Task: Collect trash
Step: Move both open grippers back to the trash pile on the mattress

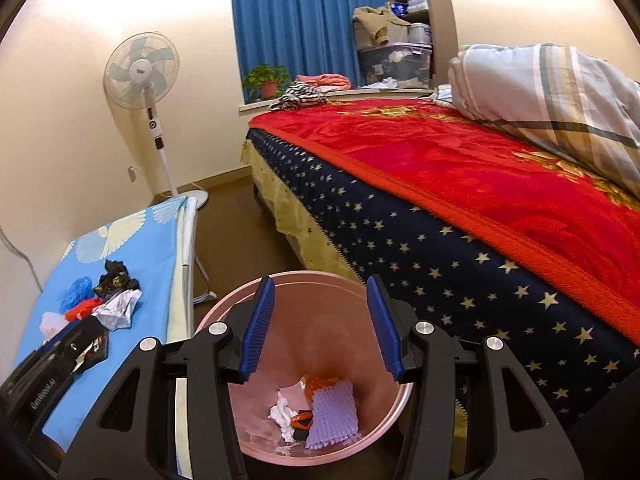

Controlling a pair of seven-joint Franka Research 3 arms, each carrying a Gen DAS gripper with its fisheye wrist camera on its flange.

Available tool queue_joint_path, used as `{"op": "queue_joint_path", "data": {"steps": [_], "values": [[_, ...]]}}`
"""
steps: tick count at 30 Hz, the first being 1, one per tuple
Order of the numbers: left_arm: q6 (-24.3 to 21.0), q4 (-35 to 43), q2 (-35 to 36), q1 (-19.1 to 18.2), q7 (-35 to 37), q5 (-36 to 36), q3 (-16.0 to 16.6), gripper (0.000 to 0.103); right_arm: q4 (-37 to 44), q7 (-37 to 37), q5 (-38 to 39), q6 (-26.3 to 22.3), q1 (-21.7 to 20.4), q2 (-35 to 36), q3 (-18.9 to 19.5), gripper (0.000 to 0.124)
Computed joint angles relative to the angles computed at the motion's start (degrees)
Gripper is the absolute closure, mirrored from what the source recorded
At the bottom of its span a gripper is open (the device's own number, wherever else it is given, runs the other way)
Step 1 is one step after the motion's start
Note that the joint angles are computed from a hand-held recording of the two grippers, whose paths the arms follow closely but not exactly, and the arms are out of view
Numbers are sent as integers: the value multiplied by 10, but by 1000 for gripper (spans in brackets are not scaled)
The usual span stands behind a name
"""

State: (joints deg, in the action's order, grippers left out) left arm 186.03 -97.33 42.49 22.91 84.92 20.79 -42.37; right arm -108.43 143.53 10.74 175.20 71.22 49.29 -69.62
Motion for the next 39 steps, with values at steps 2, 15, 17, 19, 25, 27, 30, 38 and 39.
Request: {"op": "queue_joint_path", "data": {"steps": [2, 15, 17, 19, 25, 27, 30, 38, 39], "values": [[7, -10, -10, 3, -6, -1, 7, 74, 4, -6, -1, 4, -5, -5, 9, 75], [36, -40, -57, -14, -83, 12, 95, 74, 64, -47, 4, 32, -65, -18, 92, 75], [39, -39, -63, -30, -102, 8, 124, 74, 81, -51, 3, 35, -82, -18, 111, 75], [44, -38, -72, -63, -121, 1, 173, 74, 102, -59, -1, 40, -105, -19, 138, 75], [52, -29, -84, -173, -174, -34, 324, 74, 173, -92, -9, 55, -182, -15, 231, 75], [48, -23, -81, -201, -188, -46, 362, 74, 198, -106, -10, 56, -214, -13, 269, 75], [37, -5, -70, -234, -203, -58, 406, 74, 237, -126, -14, 55, -255, -5, 319, 75], [16, 42, -39, -270, -216, -52, 451, 61, 327, -181, -24, 39, -364, 20, 450, 75], [14, 47, -35, -272, -216, -50, 454, 61, 341, -186, -25, 35, -375, 26, 463, 75]]}}
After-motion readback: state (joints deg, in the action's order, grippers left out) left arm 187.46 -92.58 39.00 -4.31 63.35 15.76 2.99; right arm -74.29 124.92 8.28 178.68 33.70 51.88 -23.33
